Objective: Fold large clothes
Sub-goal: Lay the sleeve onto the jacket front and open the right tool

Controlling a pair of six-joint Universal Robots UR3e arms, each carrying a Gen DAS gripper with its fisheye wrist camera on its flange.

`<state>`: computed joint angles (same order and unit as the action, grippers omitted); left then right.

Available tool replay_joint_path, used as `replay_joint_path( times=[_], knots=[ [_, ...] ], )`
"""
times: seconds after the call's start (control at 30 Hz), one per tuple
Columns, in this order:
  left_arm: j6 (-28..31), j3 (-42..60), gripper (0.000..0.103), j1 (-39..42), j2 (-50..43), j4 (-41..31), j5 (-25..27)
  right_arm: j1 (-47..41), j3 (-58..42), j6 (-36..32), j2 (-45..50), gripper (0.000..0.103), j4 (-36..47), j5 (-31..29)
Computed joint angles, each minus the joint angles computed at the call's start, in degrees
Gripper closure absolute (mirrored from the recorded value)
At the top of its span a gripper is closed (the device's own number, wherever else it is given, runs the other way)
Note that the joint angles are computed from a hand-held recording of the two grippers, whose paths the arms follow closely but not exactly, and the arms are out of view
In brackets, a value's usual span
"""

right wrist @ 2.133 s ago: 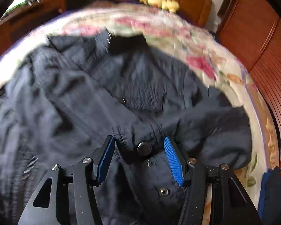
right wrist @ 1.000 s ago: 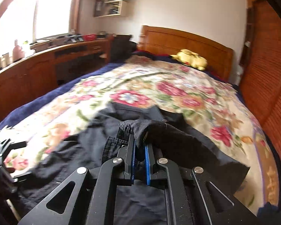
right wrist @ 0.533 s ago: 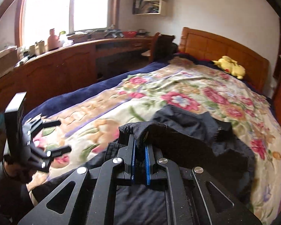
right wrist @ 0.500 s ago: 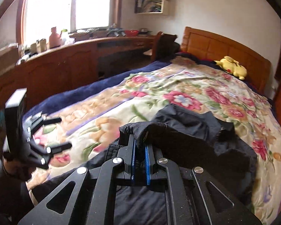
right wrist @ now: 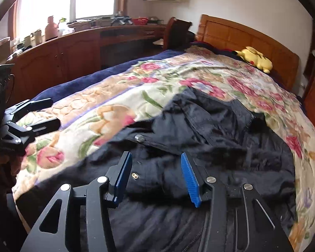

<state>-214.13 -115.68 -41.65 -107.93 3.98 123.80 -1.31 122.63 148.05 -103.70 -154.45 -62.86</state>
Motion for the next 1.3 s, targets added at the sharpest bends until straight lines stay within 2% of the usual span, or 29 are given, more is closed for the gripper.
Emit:
replay_joint_path(
  times=[0.2,0.33,0.53,0.7,0.9,1.13,1.3],
  knots=[
    [0.51,5.03,0.000,-1.51,-2.88,-3.00,0.18,-7.23,6.91,-2.44,-0.64,0.053,-2.91,-1.36],
    [1.43,8.79,0.000,-2.51,-4.98,-4.75,0.27,-15.74,12.18,-5.42,-5.37,0.053,-0.83,1.92],
    [3.07,14.72,0.000,-3.62,-8.32,-6.18,-1.56,-27.65,18.68,-10.43,-13.50,0.053,2.18,3.74],
    [4.16,20.59,0.000,-5.20,-11.86,-8.78,-2.48,-33.05,22.53,-11.87,-15.83,0.053,-1.07,2.23],
    [5.26,28.18,0.001,-6.10,-16.34,-12.30,-4.68,-35.13,23.75,-10.72,-12.62,0.053,-2.69,3.07],
    [6.14,38.53,0.012,-5.93,-23.11,-21.19,-7.95,-39.14,25.39,-13.68,-7.41,0.053,-5.33,7.55],
    [5.48,40.90,0.017,-4.96,-25.50,-24.52,-10.45,-42.25,25.83,-15.63,-6.20,0.053,-3.39,10.56]
  ],
)
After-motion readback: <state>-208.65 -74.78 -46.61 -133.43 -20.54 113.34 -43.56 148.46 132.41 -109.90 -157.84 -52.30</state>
